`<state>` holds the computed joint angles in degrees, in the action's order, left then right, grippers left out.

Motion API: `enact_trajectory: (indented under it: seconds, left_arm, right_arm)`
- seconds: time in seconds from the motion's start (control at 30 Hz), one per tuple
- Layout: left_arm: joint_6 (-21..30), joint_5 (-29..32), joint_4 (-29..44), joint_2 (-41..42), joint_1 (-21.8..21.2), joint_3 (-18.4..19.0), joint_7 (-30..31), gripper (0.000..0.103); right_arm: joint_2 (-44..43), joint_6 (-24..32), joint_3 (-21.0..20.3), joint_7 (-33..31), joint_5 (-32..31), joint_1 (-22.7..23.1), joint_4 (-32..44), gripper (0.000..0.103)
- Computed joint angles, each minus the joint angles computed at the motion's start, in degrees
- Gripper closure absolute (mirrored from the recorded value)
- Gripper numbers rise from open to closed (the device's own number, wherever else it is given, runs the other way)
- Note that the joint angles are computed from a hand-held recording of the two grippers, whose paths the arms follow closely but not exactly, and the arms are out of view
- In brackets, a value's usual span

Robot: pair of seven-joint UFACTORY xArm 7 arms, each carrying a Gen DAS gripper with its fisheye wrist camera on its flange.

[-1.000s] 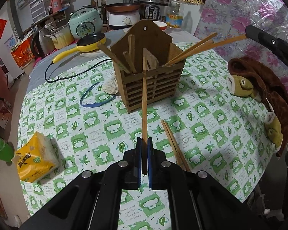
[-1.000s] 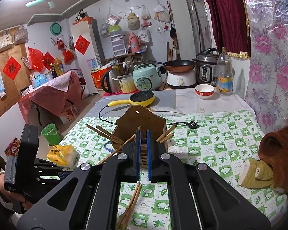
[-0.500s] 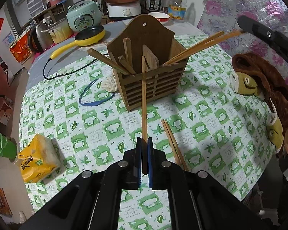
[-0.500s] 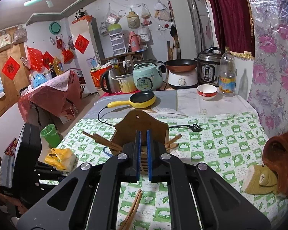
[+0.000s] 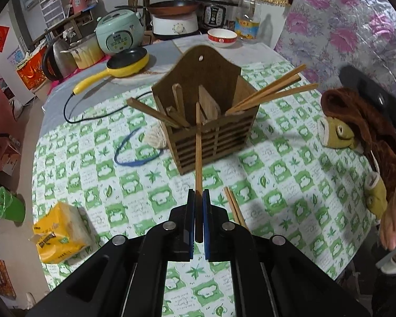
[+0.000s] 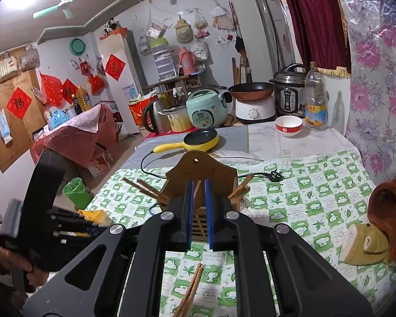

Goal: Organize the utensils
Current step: 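Lower both chopsticks into the slots of the holder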

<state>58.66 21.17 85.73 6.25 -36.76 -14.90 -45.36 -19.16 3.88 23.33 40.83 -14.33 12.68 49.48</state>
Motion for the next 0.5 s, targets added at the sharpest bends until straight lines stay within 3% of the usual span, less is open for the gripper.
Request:
enact_trajectory:
  seconds: [0.5]
  left_arm:
    - [3.42,3.04,4.82,1.68,-1.49,0.21,0.42,0.097]
  right_arm:
    - [-2.76,-1.49,-1.74,-2.71,3.28,1.71,-2.91,0.087]
